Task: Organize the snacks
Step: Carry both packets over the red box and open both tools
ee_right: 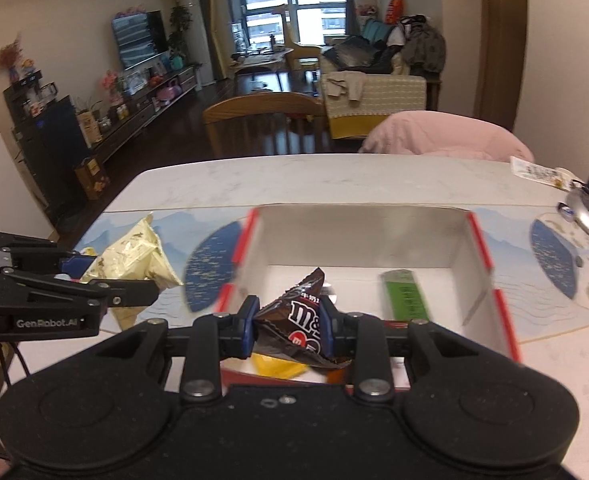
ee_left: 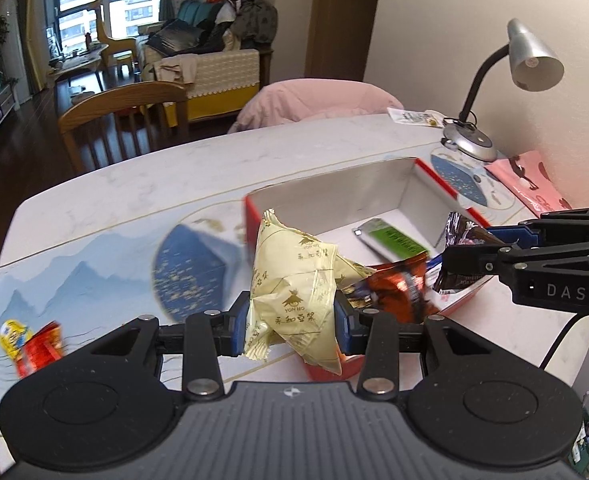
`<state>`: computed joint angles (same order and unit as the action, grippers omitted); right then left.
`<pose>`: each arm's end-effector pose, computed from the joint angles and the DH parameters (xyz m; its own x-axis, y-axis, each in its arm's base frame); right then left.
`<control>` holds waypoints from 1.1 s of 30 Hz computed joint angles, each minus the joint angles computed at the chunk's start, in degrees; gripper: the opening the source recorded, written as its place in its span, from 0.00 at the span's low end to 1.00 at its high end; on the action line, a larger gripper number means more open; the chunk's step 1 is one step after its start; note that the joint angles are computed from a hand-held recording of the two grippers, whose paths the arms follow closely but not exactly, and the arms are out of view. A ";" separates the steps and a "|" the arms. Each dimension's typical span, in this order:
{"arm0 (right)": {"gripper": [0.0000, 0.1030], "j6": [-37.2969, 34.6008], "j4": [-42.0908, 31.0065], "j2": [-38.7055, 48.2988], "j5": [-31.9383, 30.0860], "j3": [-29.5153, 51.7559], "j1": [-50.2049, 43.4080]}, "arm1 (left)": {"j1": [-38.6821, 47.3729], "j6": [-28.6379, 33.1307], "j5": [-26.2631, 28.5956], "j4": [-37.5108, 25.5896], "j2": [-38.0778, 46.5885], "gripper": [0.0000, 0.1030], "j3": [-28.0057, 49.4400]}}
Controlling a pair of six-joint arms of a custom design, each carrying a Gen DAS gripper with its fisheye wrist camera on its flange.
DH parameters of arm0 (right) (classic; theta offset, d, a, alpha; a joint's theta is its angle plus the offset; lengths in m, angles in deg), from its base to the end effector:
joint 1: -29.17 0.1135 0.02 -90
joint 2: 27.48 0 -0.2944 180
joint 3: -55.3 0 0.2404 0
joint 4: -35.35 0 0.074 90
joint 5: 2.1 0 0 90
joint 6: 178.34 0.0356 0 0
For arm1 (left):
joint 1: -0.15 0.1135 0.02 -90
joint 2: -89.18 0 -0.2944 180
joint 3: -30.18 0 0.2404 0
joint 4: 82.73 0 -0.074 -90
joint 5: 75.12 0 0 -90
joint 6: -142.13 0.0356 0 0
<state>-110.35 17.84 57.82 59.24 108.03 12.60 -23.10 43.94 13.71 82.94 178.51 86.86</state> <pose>0.2598 -0.0595 0.1968 -0.6647 -0.1453 -0.7328 -0.3170 0.9431 0.1005 0.2702 -0.1153 0.1981 -0.7193 0.1540 -0.6774 0.2823 0.9558 -0.0824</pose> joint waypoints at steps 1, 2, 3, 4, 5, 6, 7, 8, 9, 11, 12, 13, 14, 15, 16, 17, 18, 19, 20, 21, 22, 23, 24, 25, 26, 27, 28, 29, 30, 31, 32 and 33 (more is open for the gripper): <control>0.28 -0.71 -0.07 0.93 -0.51 0.58 -1.30 | -1.02 -0.64 -0.58 0.00 1.34 0.39 1.16; 0.28 -1.85 -0.41 2.06 -1.28 1.39 -2.98 | -1.99 -1.34 -1.15 -0.16 2.58 0.39 2.32; 0.28 -2.49 -0.44 3.23 -1.59 2.17 -4.03 | -2.75 -1.96 -1.52 -0.44 3.87 0.39 3.56; 0.28 -3.09 -0.41 4.31 -1.71 2.82 -4.91 | -3.41 -2.60 -1.81 -0.73 5.18 0.39 4.76; 0.28 -3.70 -0.30 5.46 -1.85 3.49 -5.83 | -4.01 -3.23 -2.06 -1.19 6.55 0.39 6.11; 0.28 -4.10 -0.15 6.60 -1.92 4.22 -6.56 | -4.67 -3.92 -2.36 -1.65 7.81 0.39 7.34; 0.28 -4.54 -0.01 7.57 -1.97 4.84 -7.27 | -5.26 -4.54 -2.68 -2.15 9.21 0.39 8.76; 0.28 -5.01 0.14 8.56 -1.97 5.47 -7.98 | -5.73 -4.97 -3.04 -2.56 10.42 0.39 9.94; 0.28 -5.17 0.20 9.75 -1.90 6.31 -8.48 | -6.11 -5.44 -3.38 -2.98 11.56 0.39 11.06; 0.28 -5.71 0.10 12.51 -1.96 8.28 -9.49 | -6.58 -6.31 -3.38 -4.05 14.10 0.39 13.62; 0.28 -5.82 0.52 13.58 -1.50 8.87 -9.67 | -6.82 -6.86 -3.63 -4.42 15.41 0.39 14.94; 0.28 -6.28 0.60 14.59 -1.30 9.49 -10.02 | -7.10 -7.34 -4.12 -4.73 16.62 0.39 16.16; 0.28 -6.30 0.92 15.61 -1.02 9.98 -10.13 | -7.33 -7.65 -4.62 -4.86 17.82 0.39 17.26; 0.28 -6.36 1.06 16.54 -0.92 10.45 -10.36 | -7.54 -7.78 -5.13 -5.00 18.84 0.39 18.22; 0.28 -6.84 0.74 17.57 -1.07 11.18 -10.66 | -7.66 -7.85 -5.55 -5.31 19.98 0.39 19.40; 0.28 -7.33 0.50 18.46 -1.11 11.75 -10.71 | -7.77 -7.91 -5.87 -5.71 21.25 0.39 20.68; 0.28 -7.40 0.71 19.34 -0.68 12.14 -10.42 | -7.93 -7.97 -6.29 -6.17 22.55 0.39 22.02; 0.28 -8.24 -0.13 20.15 -0.62 13.01 -10.92 | -8.03 -8.07 -6.75 -6.86 23.73 0.39 23.34; 0.28 -8.45 -0.20 21.21 -0.37 13.69 -10.72 | -8.06 -7.97 -7.05 -7.48 24.82 0.39 24.53; 0.28 -8.60 -0.13 22.14 -0.17 14.31 -10.43 | -8.14 -7.77 -7.32 -7.91 26.10 0.39 25.79; 0.28 -8.63 0.22 22.81 0.10 14.51 -10.03 | -8.20 -7.73 -7.57 -8.76 27.45 0.39 27.34; 0.28 -8.71 0.31 23.42 0.47 14.89 -9.60 | -8.23 -7.59 -7.76 -9.71 28.78 0.39 28.95; 0.28 -8.81 0.57 24.09 0.87 15.15 -9.15 | -8.28 -7.56 -8.12 -10.44 30.03 0.40 30.33; 0.28 -8.89 0.45 25.15 0.98 16.03 -8.94 | -8.36 -7.61 -8.56 -11.30 31.33 0.40 31.84; 0.28 -8.86 0.32 26.11 0.99 16.75 -8.79 | -8.32 -7.51 -8.70 -12.18 32.50 0.40 33.18; 0.28 -8.85 0.02 26.62 1.17 17.08 -8.57 | -8.24 -7.63 -8.81 -13.18 33.71 0.40 34.60; 0.28 -8.80 -0.03 27.12 1.45 17.27 -8.27 | -8.29 -8.03 -9.02 -14.02 34.88 0.40 35.90; 0.28 -8.87 -0.09 27.61 1.50 17.47 -8.07 | -8.19 -8.21 -8.97 -14.77 35.78 0.40 37.00; 0.28 -8.99 -0.07 27.91 1.56 17.43 -7.88 | -8.12 -8.30 -8.90 -15.41 36.53 0.40 37.90; 0.28 -9.20 -0.06 28.08 1.68 17.31 -7.70 | -8.12 -8.29 -9.08 -15.94 37.26 0.40 38.76; 0.28 -9.38 0.10 28.31 1.82 17.19 -7.54 | -8.21 -8.21 -9.41 -16.53 37.86 0.40 39.60; 0.28 -9.42 0.29 28.50 1.94 17.03 -7.41 | -8.31 -8.07 -9.54 -17.11 38.51 0.40 40.41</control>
<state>-119.78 18.12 86.32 61.19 125.05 5.19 -31.41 35.87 4.17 65.82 217.03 127.27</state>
